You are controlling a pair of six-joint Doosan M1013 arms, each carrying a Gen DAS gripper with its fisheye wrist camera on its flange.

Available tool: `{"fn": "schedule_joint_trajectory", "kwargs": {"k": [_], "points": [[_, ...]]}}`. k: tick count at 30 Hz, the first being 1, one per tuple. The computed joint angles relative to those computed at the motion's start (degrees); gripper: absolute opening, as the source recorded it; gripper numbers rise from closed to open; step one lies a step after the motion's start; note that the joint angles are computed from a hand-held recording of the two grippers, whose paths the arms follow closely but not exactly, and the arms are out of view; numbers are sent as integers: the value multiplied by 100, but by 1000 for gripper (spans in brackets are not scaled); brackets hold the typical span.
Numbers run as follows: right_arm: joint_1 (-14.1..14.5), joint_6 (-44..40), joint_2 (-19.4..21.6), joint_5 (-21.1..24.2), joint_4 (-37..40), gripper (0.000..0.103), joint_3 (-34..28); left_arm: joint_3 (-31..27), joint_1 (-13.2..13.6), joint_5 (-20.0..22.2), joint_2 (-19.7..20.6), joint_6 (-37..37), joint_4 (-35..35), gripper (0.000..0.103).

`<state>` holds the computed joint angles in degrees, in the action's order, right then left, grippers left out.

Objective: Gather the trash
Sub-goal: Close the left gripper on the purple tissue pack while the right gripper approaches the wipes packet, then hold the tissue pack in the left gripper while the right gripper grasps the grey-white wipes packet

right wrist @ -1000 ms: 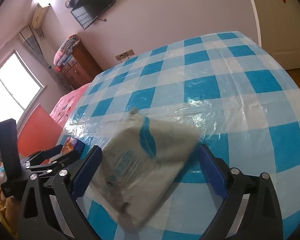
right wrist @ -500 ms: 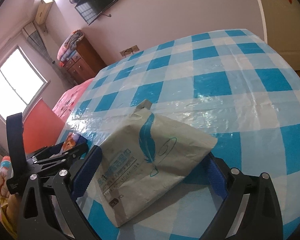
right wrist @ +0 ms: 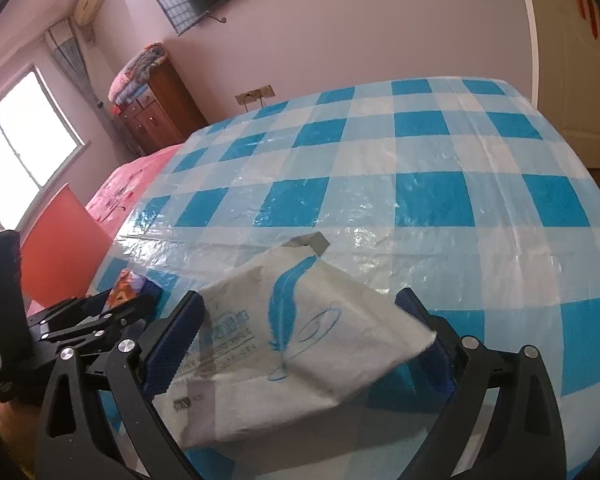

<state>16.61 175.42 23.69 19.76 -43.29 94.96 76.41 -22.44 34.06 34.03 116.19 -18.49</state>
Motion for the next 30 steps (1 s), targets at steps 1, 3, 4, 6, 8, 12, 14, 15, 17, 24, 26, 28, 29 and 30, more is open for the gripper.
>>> {"fn": "schedule_joint_trajectory", "kwargs": {"k": [1,3,4,6,8,12,14,15,17,24,26,28,29,30], "points": [[-6,-59,3,-15,114,95,-4,1,11,10,0,58,-66,53],[-25,-267,6,-70,385,95,-6,6,40,29,1,207,-236,53],[-32,-358,2,-94,525,95,-3,9,56,39,1,278,-337,53],[-36,-431,-6,-145,668,95,8,14,85,61,1,389,-511,53],[-25,-599,-3,-173,889,95,-12,18,111,91,0,468,-647,53],[52,-725,23,-47,1050,95,-91,54,171,159,-23,763,-1050,53],[90,-642,33,88,990,95,-121,91,189,187,-48,931,-1238,53],[92,-654,31,96,1014,95,-123,98,196,216,-54,1001,-1308,53],[93,-687,6,125,1127,95,-106,133,210,265,-78,1173,-1464,53],[196,58,-149,619,540,95,35,216,265,401,-137,1566,-1825,53],[251,430,-255,624,365,95,175,238,271,465,-150,1674,-1912,53],[295,409,-308,627,448,95,230,266,275,505,-164,1786,-2002,53],[314,379,-326,609,546,95,244,271,277,533,-167,1833,-2045,53],[320,364,-337,555,628,95,254,283,279,551,-175,1885,-2094,53]]}}
